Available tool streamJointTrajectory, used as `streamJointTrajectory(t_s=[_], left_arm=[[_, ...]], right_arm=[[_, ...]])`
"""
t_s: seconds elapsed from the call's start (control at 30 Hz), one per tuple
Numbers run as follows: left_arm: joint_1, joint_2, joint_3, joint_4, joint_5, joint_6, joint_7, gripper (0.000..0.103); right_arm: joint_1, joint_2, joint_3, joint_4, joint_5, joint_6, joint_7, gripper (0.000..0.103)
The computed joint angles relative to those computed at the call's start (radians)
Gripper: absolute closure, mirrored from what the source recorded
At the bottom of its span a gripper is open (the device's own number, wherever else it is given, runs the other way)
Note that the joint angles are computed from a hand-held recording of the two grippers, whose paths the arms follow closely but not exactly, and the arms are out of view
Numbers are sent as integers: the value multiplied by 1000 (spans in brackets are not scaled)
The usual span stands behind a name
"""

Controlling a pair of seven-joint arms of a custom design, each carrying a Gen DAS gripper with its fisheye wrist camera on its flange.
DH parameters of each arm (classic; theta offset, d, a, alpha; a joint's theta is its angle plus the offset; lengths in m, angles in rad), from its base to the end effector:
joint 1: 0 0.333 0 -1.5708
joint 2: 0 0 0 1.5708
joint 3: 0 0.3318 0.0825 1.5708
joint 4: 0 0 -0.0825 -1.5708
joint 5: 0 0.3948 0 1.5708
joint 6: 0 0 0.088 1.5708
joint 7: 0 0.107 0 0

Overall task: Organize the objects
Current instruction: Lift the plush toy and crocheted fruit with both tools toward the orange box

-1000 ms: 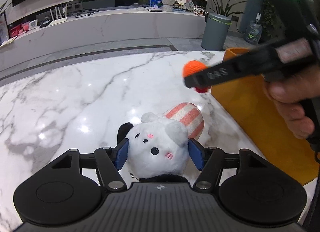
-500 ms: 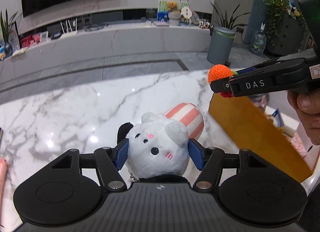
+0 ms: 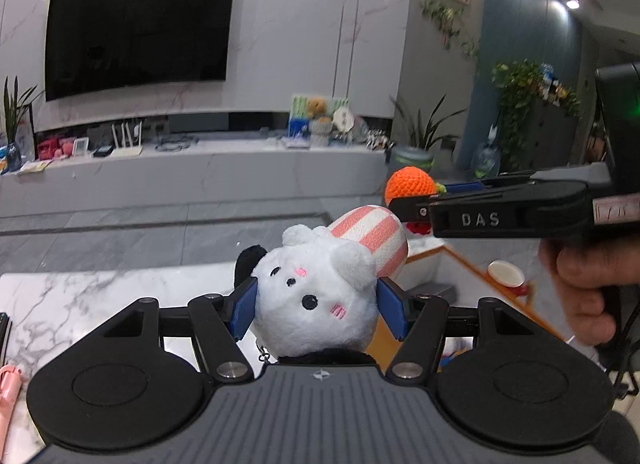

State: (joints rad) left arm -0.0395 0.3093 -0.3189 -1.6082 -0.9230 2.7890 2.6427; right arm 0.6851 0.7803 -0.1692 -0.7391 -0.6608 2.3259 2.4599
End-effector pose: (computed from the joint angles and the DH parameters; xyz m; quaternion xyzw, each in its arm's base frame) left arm 0.6860 -0.1845 0.5547 -0.3899 0.7650 -0.4760 0.1905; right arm 0.6793 0.4564 0.6118 -0.6032 0.6121 -0.3769 0.3456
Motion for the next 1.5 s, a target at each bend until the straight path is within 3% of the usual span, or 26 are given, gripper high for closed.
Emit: streamJointTrajectory(t_s=[0.07, 0.2, 0.37, 0.6, 0.8, 1.07, 1.3, 1.37, 1.5], left_arm=[[-2, -9, -14, -7, -23, 13, 25, 30], [-32, -27, -39, -50, -45, 136, 114, 30], [-46, -26, -52, -41, -69, 127, 105, 30], [-75, -6, -82, -29, -94, 153, 170, 30], [-90, 19, -93, -2, -92, 145, 190, 30], [-148, 113, -48, 63, 104, 120, 10, 30], [-198, 222, -3, 145, 369, 63, -138, 30], [-216, 249, 19, 166, 444, 27, -182, 30], [-207, 278, 8, 182, 515, -14, -197, 30]], right_arm=[[30, -88, -31, -139, -67, 56, 69, 55], [76, -222, -62, -350, -241, 108, 226, 55], [86, -338, -50, -534, -385, 124, 378, 55], [91, -485, -19, -722, -588, 28, 538, 55], [46, -560, 29, -791, -701, -30, 554, 55], [-70, -625, 97, -898, -759, 25, 599, 55], [-227, -547, 151, -902, -585, 159, 592, 55], [-244, -521, 155, -893, -537, 155, 576, 55], [-262, -500, 149, -907, -462, 176, 551, 55]])
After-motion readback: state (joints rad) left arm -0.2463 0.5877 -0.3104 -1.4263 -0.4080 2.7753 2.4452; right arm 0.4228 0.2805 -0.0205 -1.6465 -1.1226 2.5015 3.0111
